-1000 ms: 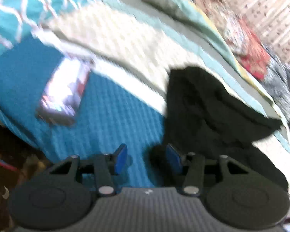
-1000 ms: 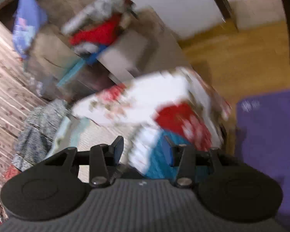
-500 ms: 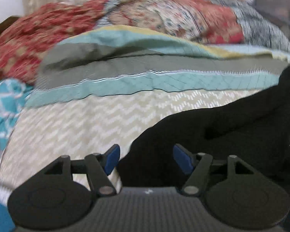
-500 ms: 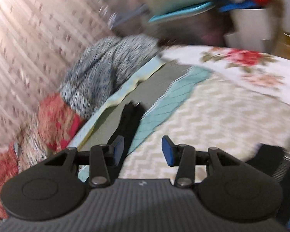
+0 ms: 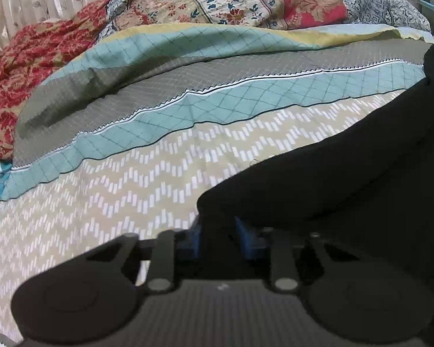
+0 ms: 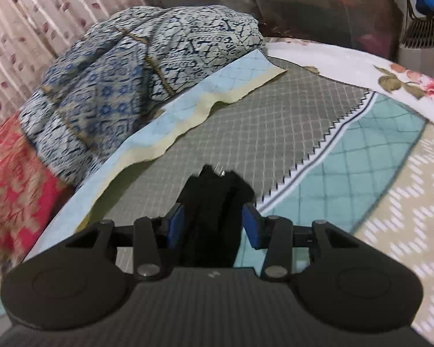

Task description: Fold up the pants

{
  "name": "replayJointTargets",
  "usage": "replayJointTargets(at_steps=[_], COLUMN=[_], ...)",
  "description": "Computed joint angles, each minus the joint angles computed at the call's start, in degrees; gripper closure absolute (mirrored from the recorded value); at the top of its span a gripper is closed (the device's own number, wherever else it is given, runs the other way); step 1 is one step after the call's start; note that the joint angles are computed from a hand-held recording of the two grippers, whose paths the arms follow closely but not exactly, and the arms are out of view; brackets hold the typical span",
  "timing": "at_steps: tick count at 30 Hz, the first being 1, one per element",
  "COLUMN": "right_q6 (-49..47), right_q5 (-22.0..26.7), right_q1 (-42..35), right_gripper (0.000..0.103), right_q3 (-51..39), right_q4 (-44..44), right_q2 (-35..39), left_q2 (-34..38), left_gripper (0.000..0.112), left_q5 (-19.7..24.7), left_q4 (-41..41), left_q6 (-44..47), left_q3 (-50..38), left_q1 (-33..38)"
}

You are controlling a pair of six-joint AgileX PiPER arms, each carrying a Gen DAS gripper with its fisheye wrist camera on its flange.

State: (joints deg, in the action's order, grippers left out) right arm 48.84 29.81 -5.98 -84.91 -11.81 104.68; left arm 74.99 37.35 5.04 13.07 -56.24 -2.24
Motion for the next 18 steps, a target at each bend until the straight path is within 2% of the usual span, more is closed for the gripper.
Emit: replayJointTargets(at_steps=[2, 3, 4, 5, 8, 12, 16, 18], right_q6=[-2.17, -5.17, -8.62, -11.78, -11.74, -12.93, -20.18, -26.46], right_q5=[-1.7, -2.02, -1.95, -1.82, -4.28, -6.14, -4.18, -1.86], right_q1=[-0.73, -0.99, -1.25, -1.5, -1.67, -3.03, -6.73, -10.3], right_gripper=[0.06, 0.068, 0.086, 0.088, 0.091, 0.092, 0.092, 0.092], right_q3=[-0.98, -1.66, -2.18, -2.35, 1.24, 7.34, 14.38, 18.1], right_q4=[2.77, 5.07, 7.42, 9.9, 10.57, 13.65, 21.19, 26.9], right_q2=[1.99, 2.8, 3.38, 3.5, -0.32, -9.61, -23.1, -30.37], left_q2=[-0.92, -1.22, -1.66, -2.4, -5.64, -12.75, -22.55, -27.63], left_gripper=[0.097, 0.097, 0.098, 0.099, 0.099, 0.099, 0.099, 0.099], left_q5=[-0.54, -0.59, -0.42, -0.44, 0.08, 4.2, 10.96, 16.12], left_q4=[4.05, 6.12, 8.01, 9.92, 14.46, 13.31, 11.64, 14.58], left_q6=[-4.61, -7.11, -9.49, -11.9, -17.89, -19.65, -19.38, -22.54], left_q3=[0.99, 1.26, 1.41, 1.85, 2.8, 1.9, 0.17, -0.66], left_q1=[-1.88, -2.78, -3.65, -4.52, -6.38, -6.65, -8.82, -13.31])
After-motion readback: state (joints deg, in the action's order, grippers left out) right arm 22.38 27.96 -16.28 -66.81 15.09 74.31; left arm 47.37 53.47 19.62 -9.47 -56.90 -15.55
